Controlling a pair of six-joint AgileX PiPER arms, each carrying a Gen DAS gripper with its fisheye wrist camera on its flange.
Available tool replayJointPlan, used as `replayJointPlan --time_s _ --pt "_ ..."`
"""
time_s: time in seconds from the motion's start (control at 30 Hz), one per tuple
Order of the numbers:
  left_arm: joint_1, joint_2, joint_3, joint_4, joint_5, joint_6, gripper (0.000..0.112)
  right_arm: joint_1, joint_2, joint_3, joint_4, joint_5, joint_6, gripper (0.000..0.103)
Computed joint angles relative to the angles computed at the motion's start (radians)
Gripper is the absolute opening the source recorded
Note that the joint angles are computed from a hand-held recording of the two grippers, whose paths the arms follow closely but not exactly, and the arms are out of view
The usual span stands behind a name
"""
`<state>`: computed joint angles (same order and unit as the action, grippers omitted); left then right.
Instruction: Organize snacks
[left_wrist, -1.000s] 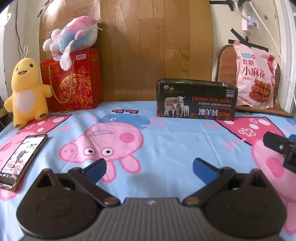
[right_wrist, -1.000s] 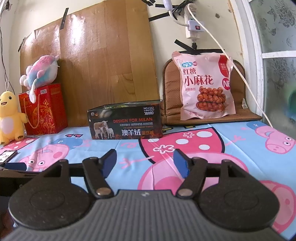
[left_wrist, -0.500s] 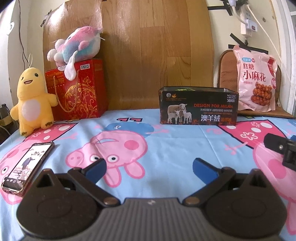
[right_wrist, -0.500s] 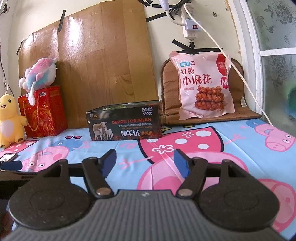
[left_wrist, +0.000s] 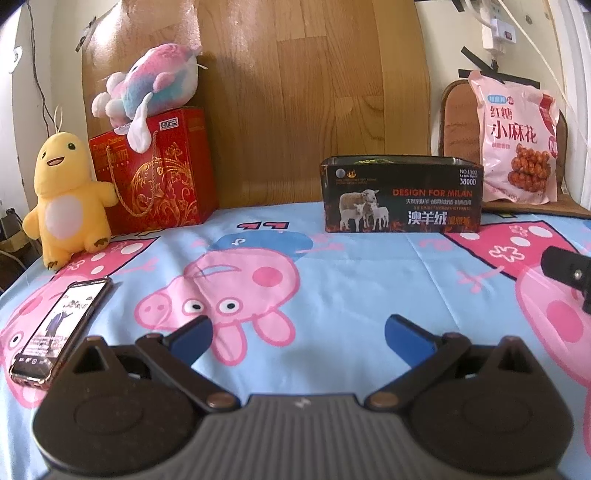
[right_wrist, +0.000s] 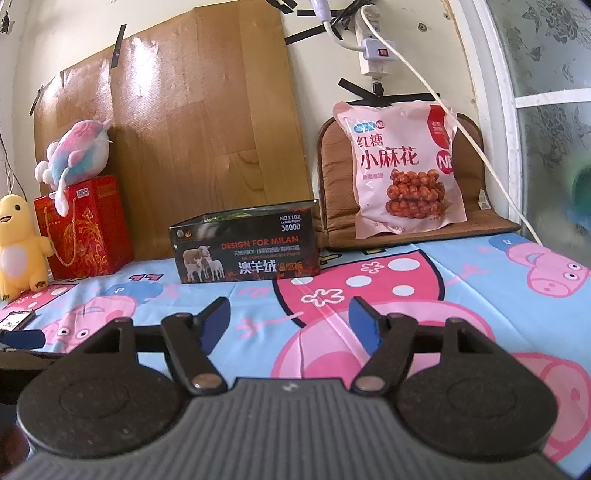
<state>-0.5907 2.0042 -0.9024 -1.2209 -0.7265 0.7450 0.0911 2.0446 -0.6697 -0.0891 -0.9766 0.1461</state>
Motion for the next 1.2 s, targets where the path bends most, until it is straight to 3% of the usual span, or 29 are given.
replayJointPlan --time_s 1.2 --pt "0.010 0.001 -0.012 -0.035 0.010 0.043 0.103 -0.003 0.001 0.000 -0.001 0.000 0.011 0.073"
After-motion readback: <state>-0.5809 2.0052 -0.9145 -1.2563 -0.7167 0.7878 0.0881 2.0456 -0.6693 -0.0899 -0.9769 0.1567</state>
